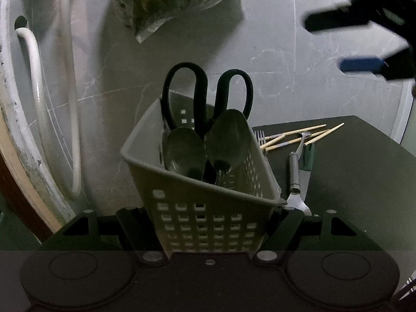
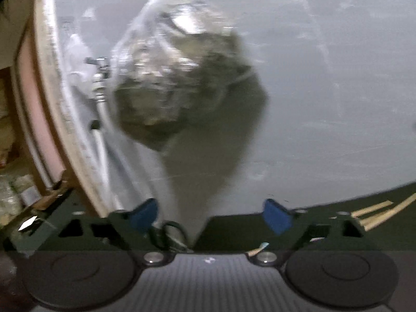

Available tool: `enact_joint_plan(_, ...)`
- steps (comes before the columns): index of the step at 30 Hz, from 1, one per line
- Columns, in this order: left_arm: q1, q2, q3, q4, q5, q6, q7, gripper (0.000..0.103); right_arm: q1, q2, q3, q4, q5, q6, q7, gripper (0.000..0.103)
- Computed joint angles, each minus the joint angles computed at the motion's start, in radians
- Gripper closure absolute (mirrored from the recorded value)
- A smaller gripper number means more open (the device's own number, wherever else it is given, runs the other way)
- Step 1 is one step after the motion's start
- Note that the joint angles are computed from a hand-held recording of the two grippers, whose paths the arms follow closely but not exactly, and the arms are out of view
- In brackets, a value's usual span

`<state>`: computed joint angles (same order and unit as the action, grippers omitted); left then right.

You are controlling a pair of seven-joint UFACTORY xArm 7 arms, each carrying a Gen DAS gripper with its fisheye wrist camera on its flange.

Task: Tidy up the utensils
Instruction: 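Move the open right tool back down over the chopsticks and spoon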

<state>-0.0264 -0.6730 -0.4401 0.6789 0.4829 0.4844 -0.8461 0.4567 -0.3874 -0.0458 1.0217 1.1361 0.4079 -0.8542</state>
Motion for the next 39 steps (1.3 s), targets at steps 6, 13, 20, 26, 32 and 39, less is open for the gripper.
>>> enact_joint_plan(6, -0.008, 0.018, 0.003, 0.023, -0.004, 0.029, 0.003, 0.026, -0.094, -0.013, 0.026, -0.065, -0.202, -0.007, 0.202, 0.000)
enact_joint_plan(13, -0.008, 0.047, 0.003, 0.055, 0.006, 0.061, -0.011, 0.026, -0.214, -0.002, 0.080, -0.096, -0.533, 0.045, 0.566, 0.000)
enact_joint_plan(20, -0.014, 0.088, 0.009, 0.096, 0.024, 0.101, -0.038, 0.026, -0.275, 0.058, 0.077, -0.049, -0.742, 0.235, 0.839, 0.000)
enact_joint_plan(26, -0.022, 0.115, 0.014, 0.123, 0.044, 0.129, -0.071, 0.026, -0.267, 0.098, 0.063, -0.022, -0.763, 0.282, 0.841, 0.000)
enact_joint_plan(32, -0.027, 0.177, 0.009, 0.196, 0.069, 0.212, -0.131, 0.026, -0.257, 0.203, 0.067, 0.075, -0.762, 0.273, 0.721, 0.001)
enact_joint_plan(39, -0.061, 0.241, 0.026, 0.262, 0.121, 0.292, -0.231, 0.026, -0.282, 0.306, 0.110, 0.171, -0.855, 0.229, 0.770, 0.000)
